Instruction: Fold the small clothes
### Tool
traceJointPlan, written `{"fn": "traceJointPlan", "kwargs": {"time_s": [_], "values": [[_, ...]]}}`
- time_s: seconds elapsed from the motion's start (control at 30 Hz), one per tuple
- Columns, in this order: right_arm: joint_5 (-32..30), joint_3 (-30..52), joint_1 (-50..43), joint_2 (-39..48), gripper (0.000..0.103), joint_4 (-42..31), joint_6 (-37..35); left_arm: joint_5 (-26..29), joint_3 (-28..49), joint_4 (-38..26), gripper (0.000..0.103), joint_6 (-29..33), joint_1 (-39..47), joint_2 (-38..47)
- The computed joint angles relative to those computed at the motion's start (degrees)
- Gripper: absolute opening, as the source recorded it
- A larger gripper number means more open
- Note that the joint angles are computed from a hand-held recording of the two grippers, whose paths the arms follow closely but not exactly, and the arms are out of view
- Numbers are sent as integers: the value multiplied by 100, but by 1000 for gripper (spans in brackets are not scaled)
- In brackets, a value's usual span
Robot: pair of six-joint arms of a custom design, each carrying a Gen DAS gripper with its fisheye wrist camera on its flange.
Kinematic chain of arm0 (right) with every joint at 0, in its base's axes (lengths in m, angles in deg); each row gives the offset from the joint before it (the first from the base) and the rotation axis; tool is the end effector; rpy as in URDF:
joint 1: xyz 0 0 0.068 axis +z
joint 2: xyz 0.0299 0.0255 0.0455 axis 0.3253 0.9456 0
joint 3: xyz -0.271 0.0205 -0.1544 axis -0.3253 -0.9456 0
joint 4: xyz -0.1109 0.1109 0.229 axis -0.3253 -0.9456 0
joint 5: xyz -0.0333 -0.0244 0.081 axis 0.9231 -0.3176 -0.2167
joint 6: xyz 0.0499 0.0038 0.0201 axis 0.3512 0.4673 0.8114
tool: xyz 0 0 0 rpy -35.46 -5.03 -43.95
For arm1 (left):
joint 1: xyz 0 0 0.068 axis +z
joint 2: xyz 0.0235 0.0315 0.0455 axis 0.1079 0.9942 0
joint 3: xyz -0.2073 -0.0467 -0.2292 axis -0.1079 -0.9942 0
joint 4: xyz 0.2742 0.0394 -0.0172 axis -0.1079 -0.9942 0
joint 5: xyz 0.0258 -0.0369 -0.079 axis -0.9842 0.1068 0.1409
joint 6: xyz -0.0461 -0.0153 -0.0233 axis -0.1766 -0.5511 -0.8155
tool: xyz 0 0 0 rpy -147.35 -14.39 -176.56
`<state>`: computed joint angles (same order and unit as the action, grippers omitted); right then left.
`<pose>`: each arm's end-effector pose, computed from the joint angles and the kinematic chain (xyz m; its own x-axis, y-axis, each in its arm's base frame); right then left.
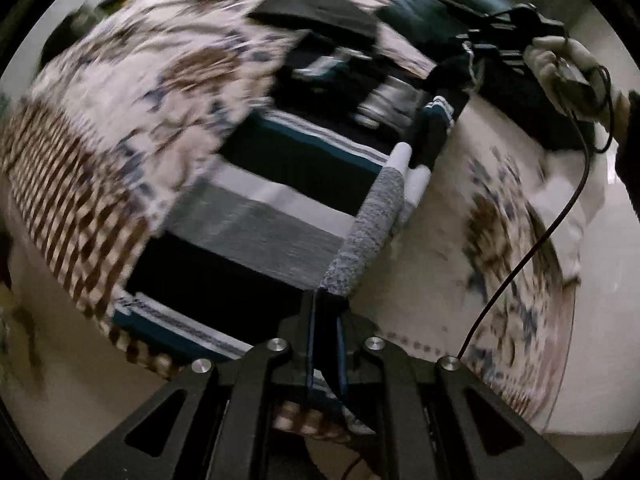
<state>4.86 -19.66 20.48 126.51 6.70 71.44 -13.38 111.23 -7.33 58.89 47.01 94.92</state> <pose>0.3457 0.0262 0.2121 -0.8297 0.5533 -0.0737 0.3911 0.6705 0.6305 0.0636 0.0378 0.2851 -0.9574 0.0822 -0.2767 0.1497 0.9611 -0.2323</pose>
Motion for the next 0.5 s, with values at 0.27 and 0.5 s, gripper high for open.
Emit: {"fn": "traceJointPlan", "kwargs": {"time_s": [0.27, 0.5], "values": [[1184, 4082, 1827, 3499, 12, -1283, 736, -128, 246, 1880, 6, 378, 1045, 2805], [1132, 8304, 2303, 6322, 28, -3517, 783, -671, 756, 2591, 14, 79, 1126, 5016]]}}
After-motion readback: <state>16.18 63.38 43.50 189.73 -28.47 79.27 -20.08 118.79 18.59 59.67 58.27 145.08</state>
